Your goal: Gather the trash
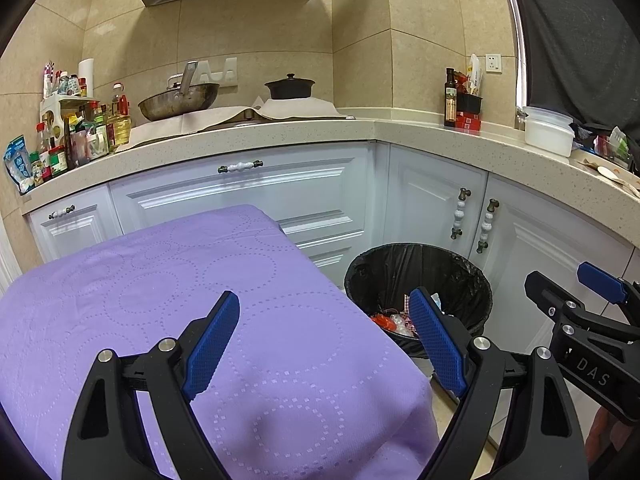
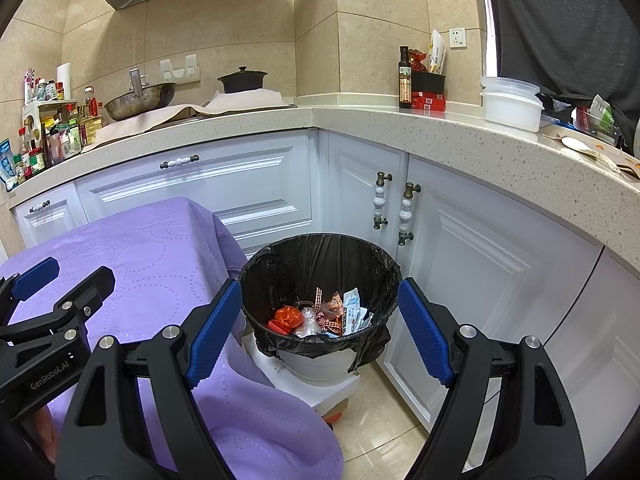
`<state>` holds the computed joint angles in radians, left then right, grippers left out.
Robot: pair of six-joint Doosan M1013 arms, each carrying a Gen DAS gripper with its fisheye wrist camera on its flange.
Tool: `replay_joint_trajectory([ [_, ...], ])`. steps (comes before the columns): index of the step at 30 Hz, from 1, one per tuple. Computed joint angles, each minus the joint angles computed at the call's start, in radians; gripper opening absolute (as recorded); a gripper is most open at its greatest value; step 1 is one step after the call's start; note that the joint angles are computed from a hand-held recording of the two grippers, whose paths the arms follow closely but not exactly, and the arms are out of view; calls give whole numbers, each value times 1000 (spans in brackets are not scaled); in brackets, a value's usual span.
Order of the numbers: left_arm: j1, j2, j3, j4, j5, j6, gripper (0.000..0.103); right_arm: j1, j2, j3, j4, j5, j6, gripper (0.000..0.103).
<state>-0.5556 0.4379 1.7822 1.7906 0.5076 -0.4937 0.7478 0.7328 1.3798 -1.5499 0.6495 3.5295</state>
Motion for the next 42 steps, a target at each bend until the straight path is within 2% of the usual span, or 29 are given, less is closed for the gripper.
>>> replay_joint_trajectory([
  [42, -5, 2, 4, 16, 4, -21, 84, -1, -7, 9, -10, -5, 9, 79],
])
